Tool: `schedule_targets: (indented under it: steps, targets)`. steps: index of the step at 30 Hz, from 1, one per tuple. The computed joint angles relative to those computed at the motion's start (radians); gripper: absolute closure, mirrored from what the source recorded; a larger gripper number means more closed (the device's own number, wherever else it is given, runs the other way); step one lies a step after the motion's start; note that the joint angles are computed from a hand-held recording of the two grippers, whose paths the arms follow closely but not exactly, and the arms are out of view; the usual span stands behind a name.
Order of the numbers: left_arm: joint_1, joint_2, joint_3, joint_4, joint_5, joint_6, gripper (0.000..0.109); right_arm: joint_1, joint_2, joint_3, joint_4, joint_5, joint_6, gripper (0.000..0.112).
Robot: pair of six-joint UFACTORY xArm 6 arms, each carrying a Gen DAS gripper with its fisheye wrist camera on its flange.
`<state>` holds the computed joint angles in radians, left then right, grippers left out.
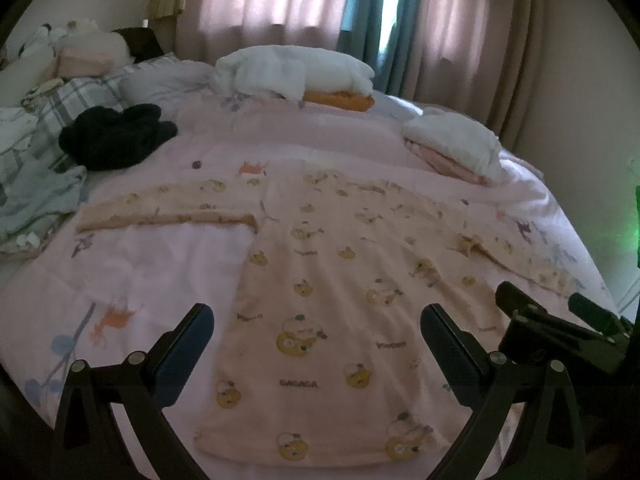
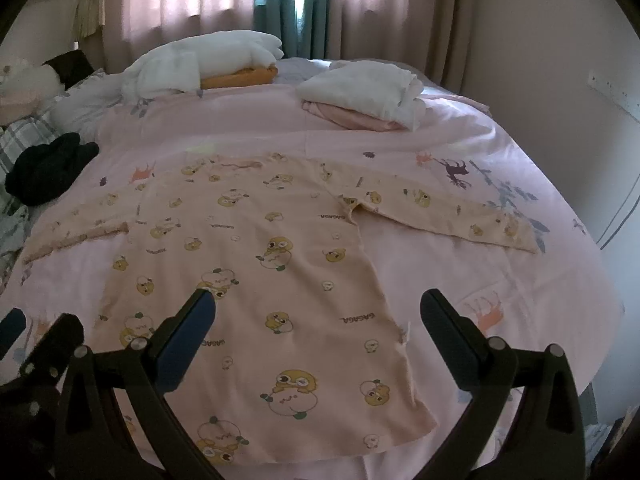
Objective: Fold small clothes
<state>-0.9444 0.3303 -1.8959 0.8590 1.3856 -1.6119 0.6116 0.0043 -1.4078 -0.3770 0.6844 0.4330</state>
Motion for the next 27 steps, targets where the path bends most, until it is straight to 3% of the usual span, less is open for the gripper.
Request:
schedule_targets:
  steps: [8, 12, 16, 19, 21, 23, 25, 27]
  targets:
    - [0.017, 0.001, 0.014, -0.016, -0.028, -0.018, 0.006, -0.025, 0.002, 0.012, 0.116, -0.041, -0.08, 0.01]
    - [0.051, -0.032, 0.092, -0.021, -0.117, -0.042, 0.006, -0.061, 0.002, 0.028, 0.218, -0.088, -0.138, 0.01]
    - [0.127, -0.112, 0.249, -0.1, -0.256, -0.072, 0.007, -0.14, 0.008, 0.017, 0.344, -0.118, -0.229, 0.011]
    - [0.211, -0.249, 0.487, -0.152, -0.499, -0.194, 0.007, -0.241, 0.011, -0.015, 0.273, -0.098, -0.149, 0.01]
    - [0.265, -0.31, 0.609, -0.245, -0.612, -0.213, 0.007, -0.316, 0.034, -0.062, 0.273, -0.066, -0.126, 0.01]
    - [0.289, -0.341, 0.681, -0.315, -0.649, -0.208, 0.007, -0.388, 0.091, -0.145, 0.303, -0.008, -0.126, 0.01]
    - [0.288, -0.364, 0.729, -0.266, -0.706, -0.257, 0.007, -0.453, 0.182, -0.25, 0.35, 0.043, -0.151, 0.01]
    - [0.27, -0.367, 0.73, -0.269, -0.711, -0.216, 0.007, -0.511, 0.297, -0.381, 0.46, 0.139, -0.163, 0.011]
